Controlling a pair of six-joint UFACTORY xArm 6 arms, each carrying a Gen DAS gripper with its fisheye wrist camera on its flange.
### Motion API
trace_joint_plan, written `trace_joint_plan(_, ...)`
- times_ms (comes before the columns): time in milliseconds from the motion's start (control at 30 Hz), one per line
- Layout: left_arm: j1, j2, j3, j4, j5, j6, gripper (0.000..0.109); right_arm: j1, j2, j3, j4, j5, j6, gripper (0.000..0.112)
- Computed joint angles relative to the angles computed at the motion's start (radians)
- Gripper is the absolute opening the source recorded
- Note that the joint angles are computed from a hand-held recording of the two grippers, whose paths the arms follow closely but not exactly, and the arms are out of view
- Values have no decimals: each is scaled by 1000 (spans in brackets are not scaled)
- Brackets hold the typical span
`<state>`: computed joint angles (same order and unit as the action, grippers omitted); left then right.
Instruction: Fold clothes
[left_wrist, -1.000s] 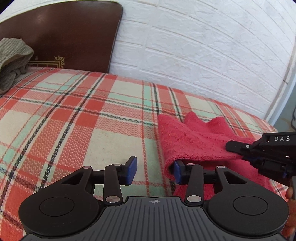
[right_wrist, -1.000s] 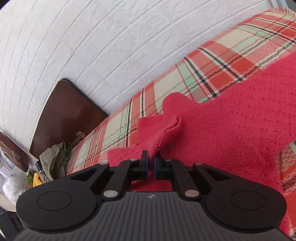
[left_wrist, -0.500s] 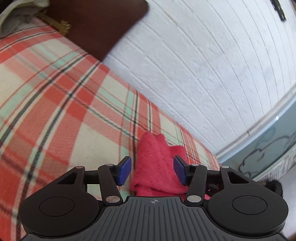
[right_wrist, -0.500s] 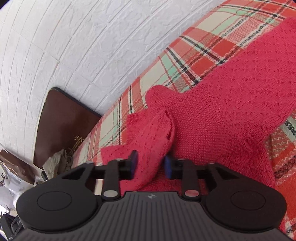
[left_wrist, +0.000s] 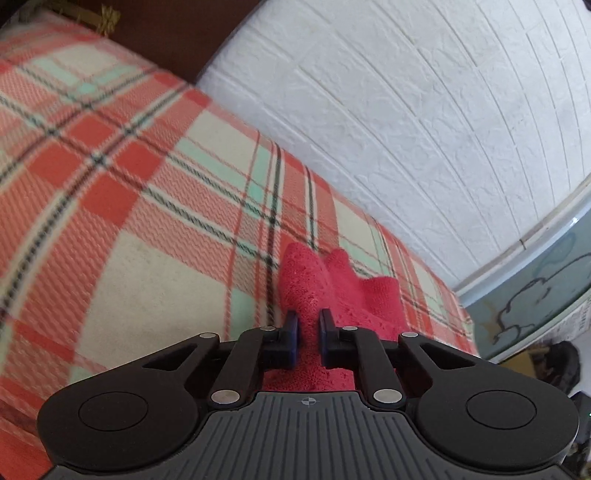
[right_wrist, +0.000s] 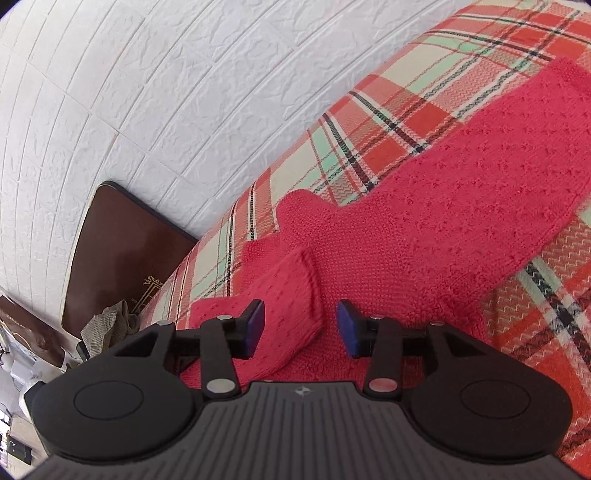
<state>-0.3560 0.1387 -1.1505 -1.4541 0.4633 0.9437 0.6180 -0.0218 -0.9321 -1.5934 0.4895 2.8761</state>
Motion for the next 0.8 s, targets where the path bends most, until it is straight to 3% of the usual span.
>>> trace_joint_plan(133, 4, 11, -5, 58, -6, -30, 9, -13, 12, -15, 30, -3, -57, 48)
trace_joint_plan(167, 8, 10, -5, 55, 8, -25, 32, -18, 19, -22, 41, -9, -82, 48)
trace_joint_plan(267, 13, 10, -6, 48, 18, -39, 46, -33, 38, -45, 56, -34, -148, 50)
trace_joint_plan(367, 17, 17, -11, 49, 24, -53, 49, -52, 65, -73, 64, -72, -211, 45)
trace_joint_plan(400, 18, 19, -13, 44, 29, -50, 52, -55, 69, -77, 70, -81, -228, 35)
trace_joint_plan(433, 19, 20, -15, 38, 34, -46, 53, -59, 72, -80, 74, -90, -244, 12)
trace_joint_plan(467, 19, 20, -16, 35, 36, -45, 56, -63, 74, -83, 79, -98, -260, 5)
trace_joint_plan(567, 8, 18, -18, 49, 13, -32, 64, -53, 58, -68, 84, -58, -258, 5)
trace_joint_plan(800, -8, 20, -24, 99, -10, -16, 63, -68, 42, -33, 34, -74, -162, 8)
